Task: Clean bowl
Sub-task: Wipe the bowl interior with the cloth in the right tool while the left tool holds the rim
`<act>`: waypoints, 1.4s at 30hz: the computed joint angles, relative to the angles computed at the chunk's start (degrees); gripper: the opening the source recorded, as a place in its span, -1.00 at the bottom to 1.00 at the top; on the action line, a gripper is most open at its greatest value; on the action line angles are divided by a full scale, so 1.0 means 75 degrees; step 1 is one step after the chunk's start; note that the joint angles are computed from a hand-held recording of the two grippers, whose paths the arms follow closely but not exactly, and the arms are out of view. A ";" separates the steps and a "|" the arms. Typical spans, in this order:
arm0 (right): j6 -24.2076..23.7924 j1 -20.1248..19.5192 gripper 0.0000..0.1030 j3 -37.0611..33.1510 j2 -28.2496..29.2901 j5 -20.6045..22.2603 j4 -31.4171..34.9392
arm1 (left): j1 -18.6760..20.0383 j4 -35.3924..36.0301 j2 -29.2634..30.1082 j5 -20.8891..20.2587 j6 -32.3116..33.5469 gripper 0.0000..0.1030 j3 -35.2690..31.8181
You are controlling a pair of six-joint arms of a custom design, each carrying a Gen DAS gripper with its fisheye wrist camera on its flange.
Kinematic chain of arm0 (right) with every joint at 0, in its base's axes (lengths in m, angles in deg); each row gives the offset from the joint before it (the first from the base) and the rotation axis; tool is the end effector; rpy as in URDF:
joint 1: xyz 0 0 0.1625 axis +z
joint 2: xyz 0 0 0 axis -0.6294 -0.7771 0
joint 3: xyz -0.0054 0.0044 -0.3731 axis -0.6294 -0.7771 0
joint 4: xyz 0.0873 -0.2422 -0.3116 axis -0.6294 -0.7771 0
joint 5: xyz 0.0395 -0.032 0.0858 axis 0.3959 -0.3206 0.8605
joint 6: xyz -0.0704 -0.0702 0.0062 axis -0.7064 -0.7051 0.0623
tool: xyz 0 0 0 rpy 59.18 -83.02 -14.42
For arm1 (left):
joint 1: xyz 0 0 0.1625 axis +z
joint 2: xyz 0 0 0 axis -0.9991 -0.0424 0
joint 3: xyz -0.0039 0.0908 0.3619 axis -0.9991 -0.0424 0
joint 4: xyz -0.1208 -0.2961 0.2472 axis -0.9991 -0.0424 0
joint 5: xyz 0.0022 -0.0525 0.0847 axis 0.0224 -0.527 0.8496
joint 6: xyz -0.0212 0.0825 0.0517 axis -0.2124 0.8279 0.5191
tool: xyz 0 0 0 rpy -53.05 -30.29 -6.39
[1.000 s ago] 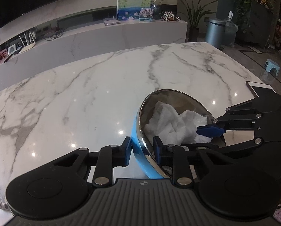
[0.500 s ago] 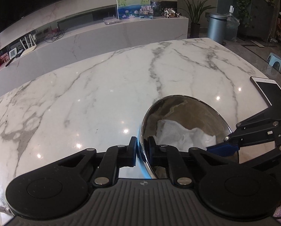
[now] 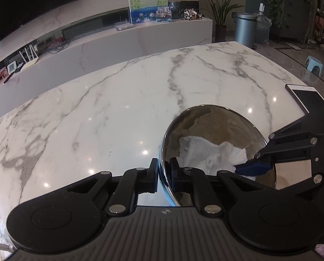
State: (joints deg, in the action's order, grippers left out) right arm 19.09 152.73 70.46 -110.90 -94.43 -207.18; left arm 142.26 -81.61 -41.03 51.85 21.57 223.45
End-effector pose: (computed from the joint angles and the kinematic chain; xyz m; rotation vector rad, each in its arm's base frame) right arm 0.3023 -0.4059 -0.1602 1.6583 -2.3962 0.1483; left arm 0.0530 -0.3081 0.2281 0.2645 2.1160 -0.8387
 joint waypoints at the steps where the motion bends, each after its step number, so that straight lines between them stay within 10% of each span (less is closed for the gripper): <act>1: -0.0090 0.0020 -0.58 0.0017 0.0042 -0.0084 -0.0180 | 0.0002 -0.0028 0.0056 0.0009 0.0022 -0.82 -0.0006; 9: -0.0957 0.0171 -0.59 0.0056 0.0438 -0.0714 -0.1588 | 0.0096 -0.0318 0.0204 -0.0151 0.0303 -0.81 -0.0033; 21: -0.0279 -0.0026 -0.59 -0.0004 0.0332 -0.0515 -0.1213 | -0.0008 -0.0401 0.0230 -0.0100 0.0058 -0.74 0.0079; 28: 0.0387 -0.0132 -0.59 -0.0036 0.0244 -0.0352 -0.0954 | 0.0252 0.0204 -0.0083 -0.0546 -0.0532 -0.29 -0.0091; 42: 0.0596 -0.0161 -0.64 -0.0014 0.0118 -0.0223 -0.0603 | 0.0333 0.0019 0.0052 -0.0696 -0.0455 -0.72 -0.0188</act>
State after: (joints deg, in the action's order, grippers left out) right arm 23.56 151.52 70.35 -110.01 -96.10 -211.70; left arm 144.76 -81.47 -40.64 46.64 18.15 222.04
